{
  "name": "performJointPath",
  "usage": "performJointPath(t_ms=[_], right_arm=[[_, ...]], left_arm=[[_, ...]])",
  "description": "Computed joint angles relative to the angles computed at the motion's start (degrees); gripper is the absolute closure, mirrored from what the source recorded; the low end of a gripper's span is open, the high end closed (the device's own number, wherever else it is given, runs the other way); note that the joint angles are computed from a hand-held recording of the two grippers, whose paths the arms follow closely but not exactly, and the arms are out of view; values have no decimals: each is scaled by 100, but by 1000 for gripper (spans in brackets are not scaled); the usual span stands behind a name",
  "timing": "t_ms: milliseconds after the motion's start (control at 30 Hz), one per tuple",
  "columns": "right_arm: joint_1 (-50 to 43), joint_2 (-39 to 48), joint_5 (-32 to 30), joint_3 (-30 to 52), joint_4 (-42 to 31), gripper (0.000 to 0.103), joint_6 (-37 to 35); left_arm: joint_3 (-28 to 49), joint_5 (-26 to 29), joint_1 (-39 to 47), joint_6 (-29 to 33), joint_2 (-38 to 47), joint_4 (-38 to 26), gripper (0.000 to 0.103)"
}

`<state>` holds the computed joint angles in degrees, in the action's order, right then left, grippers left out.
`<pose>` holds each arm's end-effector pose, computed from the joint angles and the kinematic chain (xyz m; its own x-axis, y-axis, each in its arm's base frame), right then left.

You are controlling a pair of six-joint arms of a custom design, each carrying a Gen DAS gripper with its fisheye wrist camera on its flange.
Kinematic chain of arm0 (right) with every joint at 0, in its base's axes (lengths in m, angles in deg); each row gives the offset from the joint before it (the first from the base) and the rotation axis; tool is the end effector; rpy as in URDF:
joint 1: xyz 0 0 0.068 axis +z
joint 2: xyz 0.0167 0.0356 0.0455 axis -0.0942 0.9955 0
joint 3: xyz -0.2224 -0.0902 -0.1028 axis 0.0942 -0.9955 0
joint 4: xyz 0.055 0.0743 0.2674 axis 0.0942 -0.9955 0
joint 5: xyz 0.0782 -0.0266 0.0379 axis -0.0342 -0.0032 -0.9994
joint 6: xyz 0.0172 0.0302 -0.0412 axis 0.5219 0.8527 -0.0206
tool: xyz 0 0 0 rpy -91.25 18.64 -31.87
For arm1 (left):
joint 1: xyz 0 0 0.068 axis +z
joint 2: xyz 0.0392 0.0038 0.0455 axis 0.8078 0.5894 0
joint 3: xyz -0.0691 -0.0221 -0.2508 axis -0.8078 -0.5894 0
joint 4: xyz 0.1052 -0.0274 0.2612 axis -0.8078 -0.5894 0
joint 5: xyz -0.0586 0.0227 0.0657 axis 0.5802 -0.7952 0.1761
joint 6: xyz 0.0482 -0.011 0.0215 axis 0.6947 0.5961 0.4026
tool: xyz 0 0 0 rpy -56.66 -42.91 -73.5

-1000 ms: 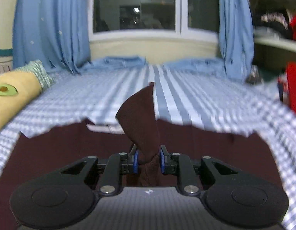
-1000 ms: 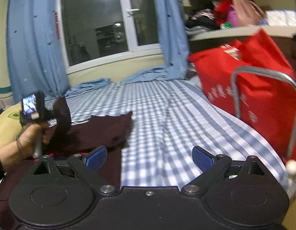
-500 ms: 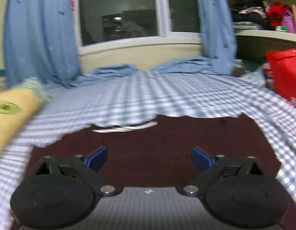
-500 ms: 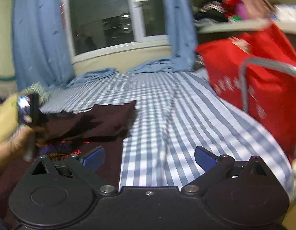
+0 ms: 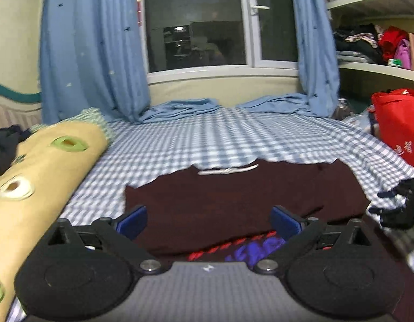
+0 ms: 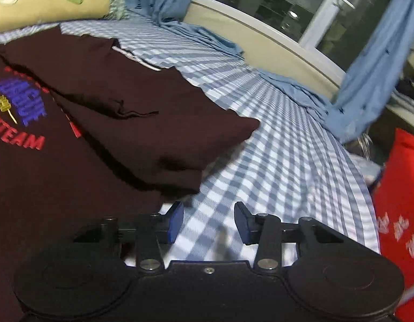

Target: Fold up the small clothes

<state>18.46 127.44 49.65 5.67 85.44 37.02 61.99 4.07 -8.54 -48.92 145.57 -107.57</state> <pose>0.3273 0.1471 0.0974 -0.1968 -0.7273 -0.6575 -0.6946 0.5767 -0.4300 0.1038 -0.1313 0.1881 -0.4583 -0.1409 -0.8775 -0.4311 0.8987 0.0808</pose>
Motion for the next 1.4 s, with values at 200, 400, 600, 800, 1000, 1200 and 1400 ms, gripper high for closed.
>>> performJointPath(t_ms=[200,400,600,800,1000,1200,1400], right_arm=[[27,380,-214,176,406,77,-63],[10,203,-410,173,152,100,-19],[-65,-685,-665,-141,-423,103,1131],[94,-265,-185,-447,300,102,1004],[256,37,48,-584,1267,76,331],[209,222,-286,-695,1862,101,-295],[12,63,-615,-775,1751,101,-25]], left_arm=[[-17,482,-986,-2773,565,-1669,2],[-267,623,-877,-2560,215,-1274,2],[-320,528,-539,-1658,92,-500,2],[-710,870,922,2426,-559,2853,2],[580,2001,2741,5720,1844,5893,1],[3242,3124,3451,6956,4880,6435,1],[4941,6018,4334,7760,6355,6464,1]])
